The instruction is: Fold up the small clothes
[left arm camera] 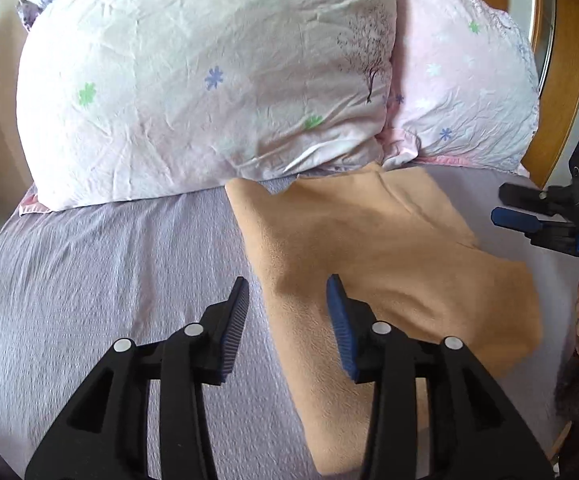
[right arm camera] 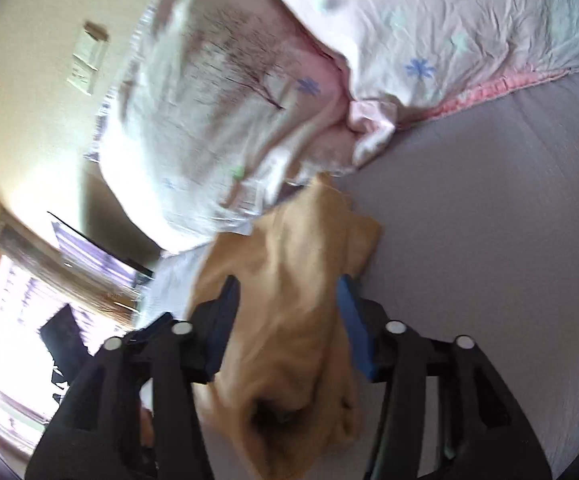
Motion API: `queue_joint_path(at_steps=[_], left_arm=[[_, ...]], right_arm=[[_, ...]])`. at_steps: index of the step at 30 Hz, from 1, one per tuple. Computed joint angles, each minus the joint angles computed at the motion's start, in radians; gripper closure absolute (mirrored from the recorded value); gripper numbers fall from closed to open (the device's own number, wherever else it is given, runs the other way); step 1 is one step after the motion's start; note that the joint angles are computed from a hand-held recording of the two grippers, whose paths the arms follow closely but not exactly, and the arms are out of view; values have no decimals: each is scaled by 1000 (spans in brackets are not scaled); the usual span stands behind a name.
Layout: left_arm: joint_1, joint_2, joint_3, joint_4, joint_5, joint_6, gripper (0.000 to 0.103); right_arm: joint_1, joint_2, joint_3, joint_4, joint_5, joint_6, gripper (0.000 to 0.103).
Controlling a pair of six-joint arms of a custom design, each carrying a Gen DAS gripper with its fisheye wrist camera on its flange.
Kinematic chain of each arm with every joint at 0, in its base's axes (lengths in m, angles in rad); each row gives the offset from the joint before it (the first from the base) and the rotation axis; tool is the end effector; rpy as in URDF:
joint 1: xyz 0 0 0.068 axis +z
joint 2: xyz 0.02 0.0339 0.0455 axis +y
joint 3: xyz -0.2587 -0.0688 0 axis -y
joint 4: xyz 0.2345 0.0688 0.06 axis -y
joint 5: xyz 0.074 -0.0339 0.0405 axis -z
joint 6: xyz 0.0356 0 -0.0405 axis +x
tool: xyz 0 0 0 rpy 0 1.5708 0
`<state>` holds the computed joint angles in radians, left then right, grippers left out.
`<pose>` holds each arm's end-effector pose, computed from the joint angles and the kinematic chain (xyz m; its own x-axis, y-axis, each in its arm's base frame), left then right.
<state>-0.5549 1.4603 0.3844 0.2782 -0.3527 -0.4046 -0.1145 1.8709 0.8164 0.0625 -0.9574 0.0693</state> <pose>0.2025 -0.1111 0.1159 -0.6732 -0.0174 -0.7393 0.0265 0.9985 -0.0476 0.3174 -0.0072 0.1072 -0.8559 0.1385 -0.4983 -0.3201 0.6149 0.7207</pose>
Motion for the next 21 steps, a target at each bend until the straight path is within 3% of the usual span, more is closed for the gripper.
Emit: queue_joint_path(at_steps=[1,3,5,7,9,10,12,13,14,16,18,21], left_arm=[[-25,-35,-18,4,-9,-12,47],[-72,-56,-22,14,6,-34,39],[-99,-32,-15,33,49,-41,32],[-119,61,24,39,58,-56,27],[-124,179,73,29,53,-68,26],[-143,208,81,28,12,-70,26],[-197,195,68,6,-65,-89,26],[-219,168,59,-25,-93,-108,21],[-244,127,37,-51,-124,-131,17],[-294,26,-40,-74,-196,-190,7],[-337,-73,-117,-104,-240,-265,1],[-384,-127,-166,-162,-251,-368,1]], right_arm=[[-9,-36,-24,-29,-77,-24,34],[14,-73,-46,-117,-166,-86,33],[68,-69,-54,-153,-162,-104,29],[93,-47,-86,-112,-83,-77,29],[87,29,-80,-87,-13,-39,34],[67,81,-63,-88,-34,-35,45],[24,62,-94,-110,-49,-57,49],[19,7,-131,-110,-24,-64,46],[18,-78,-186,-96,23,-69,29],[1,-254,-305,-52,140,-104,12],[21,-389,-409,10,244,-129,11],[98,-605,-555,17,423,-140,2]])
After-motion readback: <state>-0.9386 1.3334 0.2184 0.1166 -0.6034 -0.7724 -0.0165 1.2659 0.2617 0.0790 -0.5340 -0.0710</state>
